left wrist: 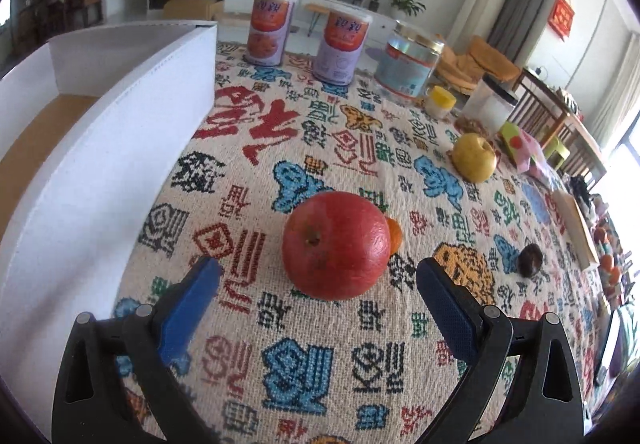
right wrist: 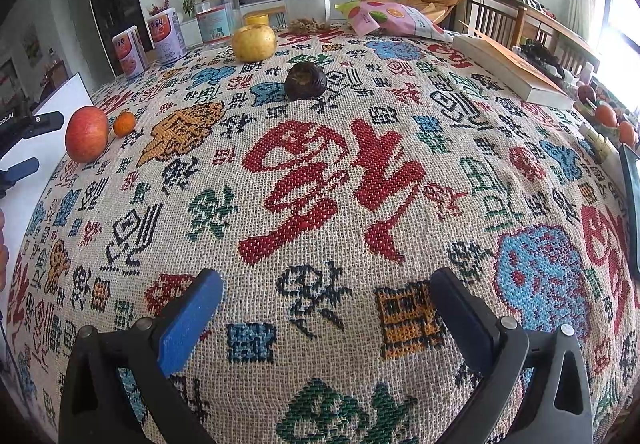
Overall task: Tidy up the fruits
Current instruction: 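Move the left tool to the large red apple and grasp it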
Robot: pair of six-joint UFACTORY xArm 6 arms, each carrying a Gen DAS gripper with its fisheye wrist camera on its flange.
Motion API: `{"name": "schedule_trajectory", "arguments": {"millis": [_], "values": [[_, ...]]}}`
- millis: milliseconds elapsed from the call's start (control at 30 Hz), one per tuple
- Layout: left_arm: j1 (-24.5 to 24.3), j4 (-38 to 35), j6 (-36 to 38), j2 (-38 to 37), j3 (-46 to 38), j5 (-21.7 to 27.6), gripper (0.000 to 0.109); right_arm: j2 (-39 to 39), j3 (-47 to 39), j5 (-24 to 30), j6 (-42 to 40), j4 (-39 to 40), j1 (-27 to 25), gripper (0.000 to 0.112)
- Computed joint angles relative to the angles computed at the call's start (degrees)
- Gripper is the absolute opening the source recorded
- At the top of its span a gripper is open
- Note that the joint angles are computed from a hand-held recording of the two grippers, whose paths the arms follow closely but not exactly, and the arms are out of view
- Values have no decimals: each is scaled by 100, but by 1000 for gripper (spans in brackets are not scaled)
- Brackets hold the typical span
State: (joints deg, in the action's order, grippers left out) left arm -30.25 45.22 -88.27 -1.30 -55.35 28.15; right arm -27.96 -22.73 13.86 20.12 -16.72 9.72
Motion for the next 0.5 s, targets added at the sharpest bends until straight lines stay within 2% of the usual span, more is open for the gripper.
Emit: {"name": "schedule_trajectory", "arguments": {"millis": [100,167,200,233,267,367,433,500], "values": [[-65,-500,1097,591,-642,522,99,1,1,-4,-3,6,2,103],[-108,-652,1541,821,-892,753,98,-10,12,-14,-27,41,6,103],[-90,-623,1598,836,-868,646,97,-12,15,-14,-37,47,3,103],[-71,-541,1565,801,-794,527,81,-12,15,-14,-37,47,3,103],[-36,-594,1631,734,-672,330,71,-12,15,-14,-37,47,3,103],[-53,-636,1504,466,-365,190,71,-11,14,-13,-27,39,4,103],[-141,-997,1681,189,-62,73,71,-10,11,-2,-10,15,4,103],[-274,-1526,1930,-164,377,-265,71,-9,5,9,5,-11,6,103]]}}
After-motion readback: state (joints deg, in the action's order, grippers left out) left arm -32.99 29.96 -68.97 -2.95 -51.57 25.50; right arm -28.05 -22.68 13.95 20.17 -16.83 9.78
